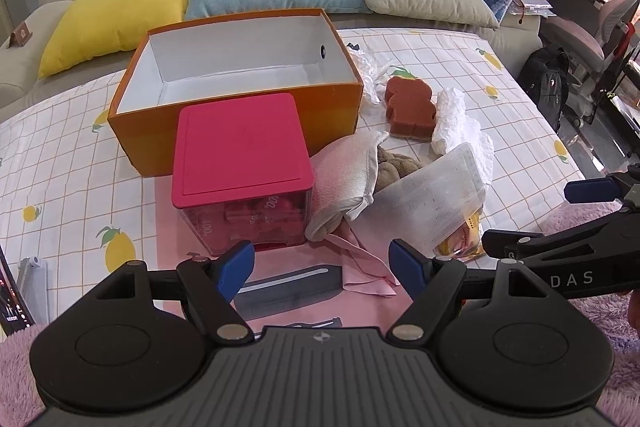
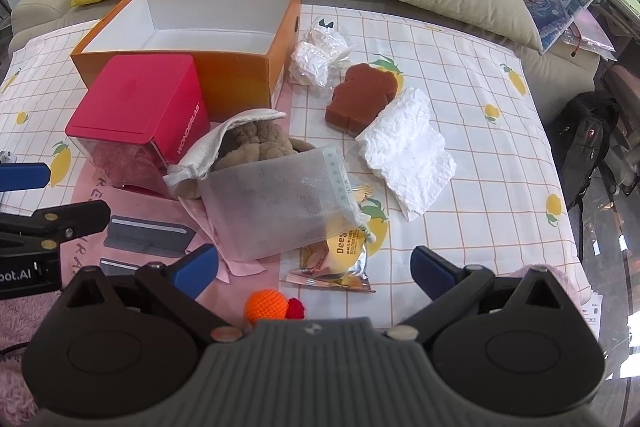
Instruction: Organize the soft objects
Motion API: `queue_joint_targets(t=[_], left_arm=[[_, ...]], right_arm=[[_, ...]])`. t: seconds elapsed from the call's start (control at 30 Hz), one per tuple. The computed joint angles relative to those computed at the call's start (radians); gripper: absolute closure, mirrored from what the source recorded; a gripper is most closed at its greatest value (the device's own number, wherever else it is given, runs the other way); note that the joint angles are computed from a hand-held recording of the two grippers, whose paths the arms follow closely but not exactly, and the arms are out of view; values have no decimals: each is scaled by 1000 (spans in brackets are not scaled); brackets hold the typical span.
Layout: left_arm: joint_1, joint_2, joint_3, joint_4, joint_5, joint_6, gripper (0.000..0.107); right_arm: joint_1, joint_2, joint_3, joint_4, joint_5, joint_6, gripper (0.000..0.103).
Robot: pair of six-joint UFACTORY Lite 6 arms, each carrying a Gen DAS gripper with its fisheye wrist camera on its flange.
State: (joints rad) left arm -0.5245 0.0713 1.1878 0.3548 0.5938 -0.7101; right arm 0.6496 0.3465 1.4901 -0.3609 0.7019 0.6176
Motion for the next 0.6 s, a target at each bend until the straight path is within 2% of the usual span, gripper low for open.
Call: queue_joint_targets(t=[0.6], left_arm=[[-5, -9, -10, -4, -8, -11, 17]], right_arm=[[11, 11, 6, -10, 8, -4, 3]])
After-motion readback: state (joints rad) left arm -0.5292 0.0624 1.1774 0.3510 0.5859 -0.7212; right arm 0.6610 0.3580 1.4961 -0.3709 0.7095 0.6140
